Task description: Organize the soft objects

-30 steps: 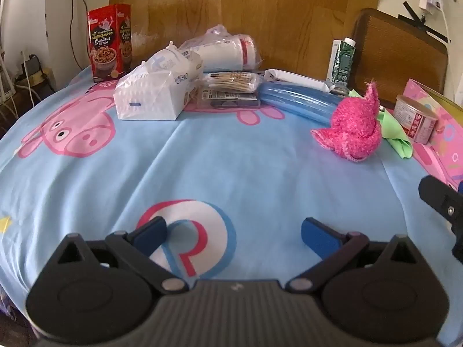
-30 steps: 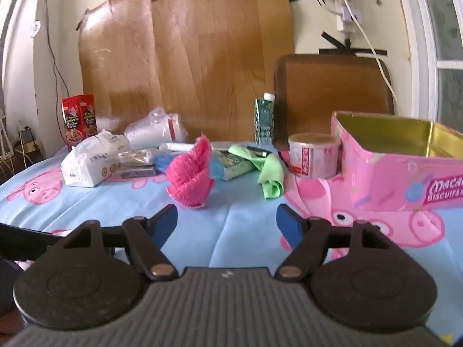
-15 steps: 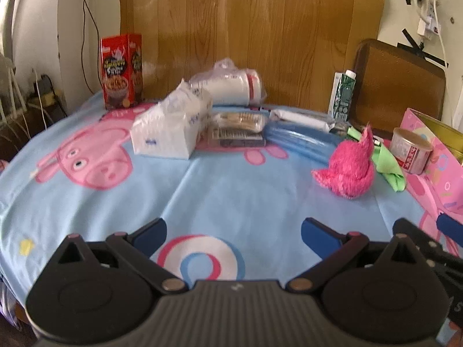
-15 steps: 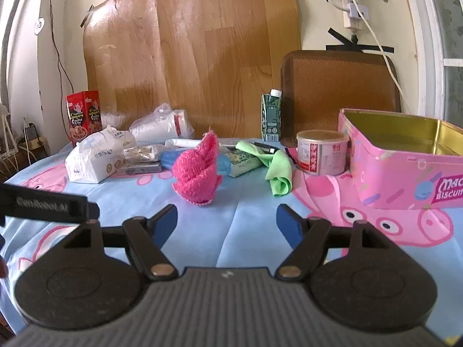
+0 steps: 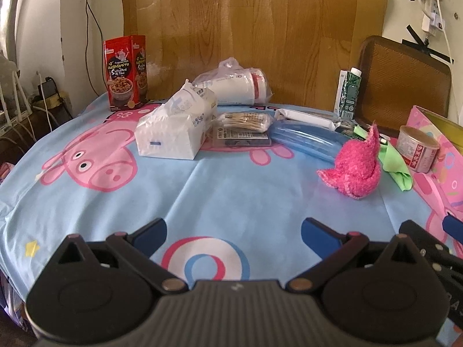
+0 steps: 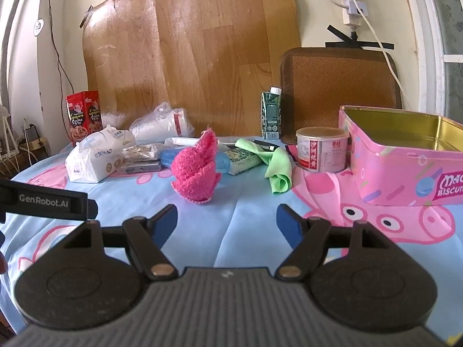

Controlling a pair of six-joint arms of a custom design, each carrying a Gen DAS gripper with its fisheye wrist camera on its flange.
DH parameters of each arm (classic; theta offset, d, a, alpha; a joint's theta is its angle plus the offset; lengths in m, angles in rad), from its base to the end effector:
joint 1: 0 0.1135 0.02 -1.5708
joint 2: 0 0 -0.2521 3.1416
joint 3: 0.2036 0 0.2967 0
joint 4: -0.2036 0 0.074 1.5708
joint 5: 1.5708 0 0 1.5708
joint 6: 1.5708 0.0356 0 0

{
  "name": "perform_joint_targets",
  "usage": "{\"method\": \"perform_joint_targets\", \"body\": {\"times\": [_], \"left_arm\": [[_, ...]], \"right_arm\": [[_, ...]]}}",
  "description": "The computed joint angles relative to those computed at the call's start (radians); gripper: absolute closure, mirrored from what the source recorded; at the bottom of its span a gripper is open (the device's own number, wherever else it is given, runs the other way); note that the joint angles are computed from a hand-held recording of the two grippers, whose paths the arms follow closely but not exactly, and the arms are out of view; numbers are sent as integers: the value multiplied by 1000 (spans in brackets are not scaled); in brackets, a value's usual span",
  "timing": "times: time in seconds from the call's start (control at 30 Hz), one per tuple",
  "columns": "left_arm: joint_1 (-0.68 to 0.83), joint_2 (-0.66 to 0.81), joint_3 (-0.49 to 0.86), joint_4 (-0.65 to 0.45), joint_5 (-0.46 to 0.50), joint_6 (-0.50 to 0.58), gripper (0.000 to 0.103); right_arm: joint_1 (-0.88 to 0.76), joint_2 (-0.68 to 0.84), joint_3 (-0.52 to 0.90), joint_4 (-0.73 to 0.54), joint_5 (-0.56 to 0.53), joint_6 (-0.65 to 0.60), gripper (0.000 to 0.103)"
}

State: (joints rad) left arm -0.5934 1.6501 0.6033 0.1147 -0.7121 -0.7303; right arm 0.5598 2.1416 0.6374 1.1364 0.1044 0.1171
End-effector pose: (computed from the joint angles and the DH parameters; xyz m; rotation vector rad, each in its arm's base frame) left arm 0.2596 -0.1471 0.0622 -0.4232 2.1909 0.1997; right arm 0.2880 0.1761 0.0004 -0.3601 1.9189 0.3485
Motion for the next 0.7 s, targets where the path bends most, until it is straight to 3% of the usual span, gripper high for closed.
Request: {"method": "perform_joint_targets", "body": {"times": [0.47, 0.57, 0.7], "left_arm": [[42, 35, -5, 70, 33, 58, 0], [66, 10, -33, 151, 90, 114, 0], [121, -25, -39, 231, 257, 211, 2]], "right_arm": [[6, 21, 41, -36, -8, -34, 26], [5, 22, 64, -60, -11, -52, 26], [-6, 14, 124, -164, -50, -101, 26]]}}
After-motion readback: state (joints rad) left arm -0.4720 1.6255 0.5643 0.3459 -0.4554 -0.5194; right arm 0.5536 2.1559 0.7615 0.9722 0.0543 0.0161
